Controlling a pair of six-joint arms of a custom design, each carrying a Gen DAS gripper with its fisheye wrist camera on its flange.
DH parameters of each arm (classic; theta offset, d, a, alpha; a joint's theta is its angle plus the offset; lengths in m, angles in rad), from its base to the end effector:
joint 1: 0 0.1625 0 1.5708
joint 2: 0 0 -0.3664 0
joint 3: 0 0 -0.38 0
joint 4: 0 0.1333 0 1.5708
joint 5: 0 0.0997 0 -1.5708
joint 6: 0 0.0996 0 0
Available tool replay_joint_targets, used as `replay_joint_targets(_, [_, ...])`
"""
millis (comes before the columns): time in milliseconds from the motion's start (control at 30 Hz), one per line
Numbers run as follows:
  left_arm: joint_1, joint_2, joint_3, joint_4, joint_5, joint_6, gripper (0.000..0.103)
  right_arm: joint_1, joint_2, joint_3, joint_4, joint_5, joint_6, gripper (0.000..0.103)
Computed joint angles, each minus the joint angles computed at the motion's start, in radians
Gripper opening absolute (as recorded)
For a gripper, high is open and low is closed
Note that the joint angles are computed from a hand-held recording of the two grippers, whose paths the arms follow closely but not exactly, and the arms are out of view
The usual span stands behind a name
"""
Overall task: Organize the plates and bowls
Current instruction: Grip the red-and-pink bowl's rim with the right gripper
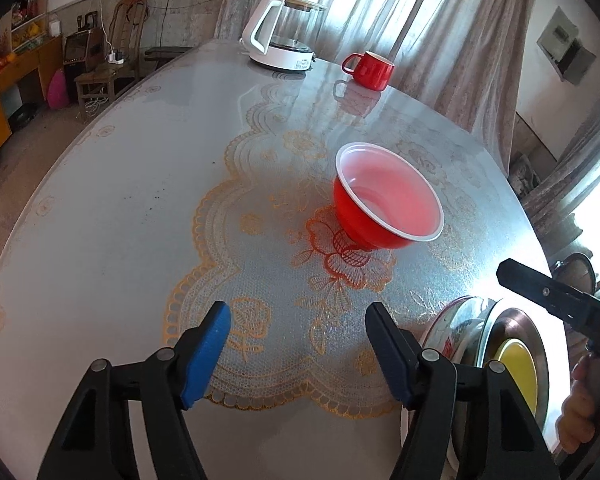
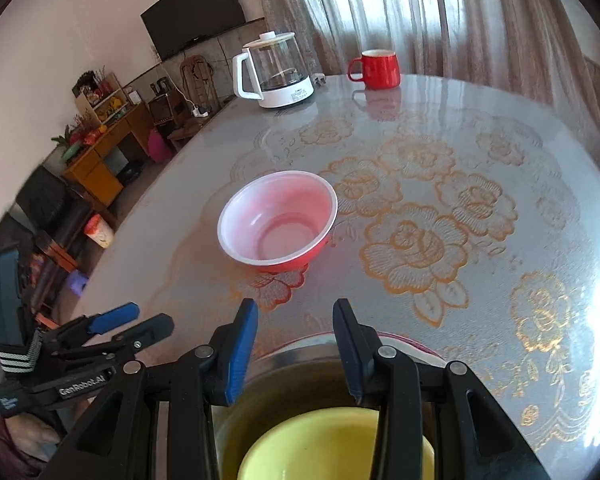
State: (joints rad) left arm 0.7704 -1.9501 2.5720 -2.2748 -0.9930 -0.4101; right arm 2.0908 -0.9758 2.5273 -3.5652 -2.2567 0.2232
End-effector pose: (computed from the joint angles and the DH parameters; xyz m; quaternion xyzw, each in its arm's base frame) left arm -0.0698 -0.3293 0.2065 0.1743 0.9418 -0.1943 0.2117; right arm 0.2278 -0.2565 0.0591 0.0628 -0.9196 0.3119 0.2306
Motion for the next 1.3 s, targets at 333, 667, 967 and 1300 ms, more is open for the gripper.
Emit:
replay_joint_targets(333, [0.087, 0.164, -0.069, -0.232, -0.087, 0.099, 0.071, -0.255, -0.085, 0.051, -0.094, 0.369, -0.002, 0.039])
replay_joint_targets(667, [0.144, 0.315, -0.144, -0.392, -0.119, 0.177, 0.075, -0.352, -0.058, -0.005, -0.081, 0.412, 0.047, 0.033])
replay_joint_targets(967, [0.170, 0.434, -0.248, -0.322, -0.131, 0.126, 0.049, -0.361, -0.009, -0.063, -0.031, 0.376, 0.033, 0.018])
replay_joint_targets(1300, [0.157, 0.436, -0.208, -0.348, -0.166, 0.183, 0.014, -0.328, 0.014, -0.087, -0.014, 0.323, 0.010, 0.010])
